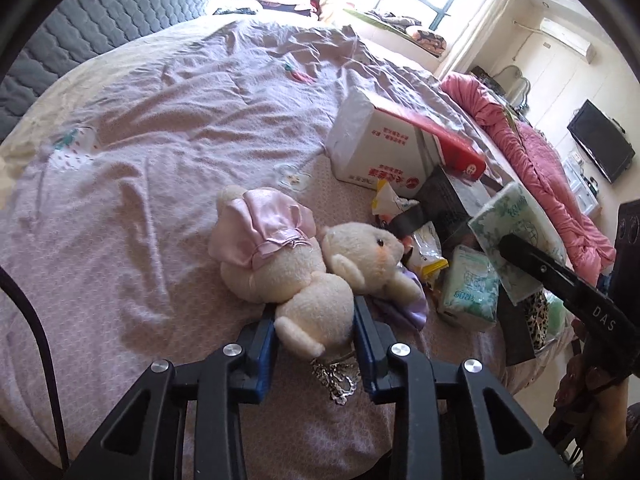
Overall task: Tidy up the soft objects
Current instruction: 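Carry the teddy bear with the left tool while the right tool carries the wipes pack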
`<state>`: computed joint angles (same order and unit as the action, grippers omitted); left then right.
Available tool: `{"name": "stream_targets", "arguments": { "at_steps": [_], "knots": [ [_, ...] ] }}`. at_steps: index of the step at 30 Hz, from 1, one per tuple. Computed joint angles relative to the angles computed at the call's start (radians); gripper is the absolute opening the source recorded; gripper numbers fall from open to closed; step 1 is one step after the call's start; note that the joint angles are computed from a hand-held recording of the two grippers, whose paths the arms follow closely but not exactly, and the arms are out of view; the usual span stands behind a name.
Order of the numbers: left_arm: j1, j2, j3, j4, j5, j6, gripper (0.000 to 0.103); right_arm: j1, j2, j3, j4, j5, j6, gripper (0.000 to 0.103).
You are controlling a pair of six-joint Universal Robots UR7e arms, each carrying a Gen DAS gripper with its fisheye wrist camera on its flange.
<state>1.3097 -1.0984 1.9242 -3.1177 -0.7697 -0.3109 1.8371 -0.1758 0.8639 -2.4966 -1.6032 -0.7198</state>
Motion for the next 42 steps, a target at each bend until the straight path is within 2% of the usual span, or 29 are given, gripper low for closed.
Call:
{"name": "stream_targets", "arguments": {
  "at_steps": [6,10,16,26,32,42],
  "knots": [
    [-0.031,-0.024,0.035,-0.051,0.064,-0.004,0.034,-0.003,-0.031,0.036,-0.026,0.026,0.014,0.020],
    [-0.066,-0.023,0.040,-0.049,0.121,0.007,0.034,-0.006,-0.053,0.064,-0.047,0.039,0.021,0.020],
    [-0.117,-0.003,0.022,-0.028,0.170,0.050,0.034,-0.009,-0.085,0.105,-0.063,0.051,0.028,0.020],
    [-0.178,0.037,-0.025,0.003,0.201,0.096,0.034,-0.018,-0.127,0.144,-0.096,0.079,0.052,0.020],
    [-0.199,0.056,-0.057,0.020,0.183,0.103,0.034,-0.026,-0.160,0.174,-0.121,0.086,0.061,0.020],
    [-0.248,0.109,-0.120,0.009,0.171,0.184,0.034,-0.043,-0.217,0.202,-0.171,0.101,0.095,0.020]
  ]
}}
